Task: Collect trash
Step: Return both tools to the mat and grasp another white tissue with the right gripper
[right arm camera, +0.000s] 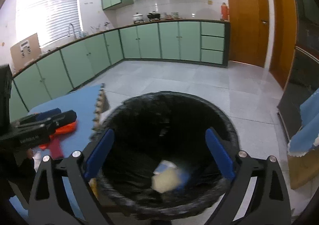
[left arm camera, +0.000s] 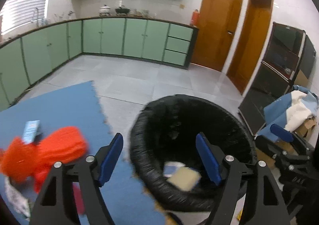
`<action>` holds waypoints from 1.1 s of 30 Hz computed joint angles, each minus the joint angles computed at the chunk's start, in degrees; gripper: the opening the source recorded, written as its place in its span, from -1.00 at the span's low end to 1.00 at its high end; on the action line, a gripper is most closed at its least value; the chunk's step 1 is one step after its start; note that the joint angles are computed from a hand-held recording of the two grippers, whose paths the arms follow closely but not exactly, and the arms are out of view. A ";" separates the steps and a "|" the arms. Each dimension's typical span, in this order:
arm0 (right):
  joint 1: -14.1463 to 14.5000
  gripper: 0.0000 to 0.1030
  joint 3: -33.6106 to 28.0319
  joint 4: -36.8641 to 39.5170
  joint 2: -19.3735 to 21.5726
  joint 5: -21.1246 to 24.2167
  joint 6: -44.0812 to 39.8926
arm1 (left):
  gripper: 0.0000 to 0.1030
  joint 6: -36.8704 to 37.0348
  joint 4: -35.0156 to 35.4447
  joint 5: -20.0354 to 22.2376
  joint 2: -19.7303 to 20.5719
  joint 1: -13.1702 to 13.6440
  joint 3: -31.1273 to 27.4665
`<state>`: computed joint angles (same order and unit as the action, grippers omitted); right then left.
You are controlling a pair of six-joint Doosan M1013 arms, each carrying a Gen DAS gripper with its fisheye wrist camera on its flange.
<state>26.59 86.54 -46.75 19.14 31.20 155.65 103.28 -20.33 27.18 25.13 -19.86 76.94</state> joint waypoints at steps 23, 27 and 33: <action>11.38 0.82 -15.91 21.68 11.34 -3.61 -25.43 | 0.46 -48.01 46.62 -5.02 -13.38 11.31 21.17; 12.71 0.73 -17.74 21.87 13.12 -2.60 -27.18 | 0.46 -51.10 50.12 -4.68 -13.61 12.02 22.46; 13.12 0.57 -20.34 27.42 15.55 0.43 -31.08 | 0.46 -51.16 49.01 -4.72 -13.56 13.33 23.25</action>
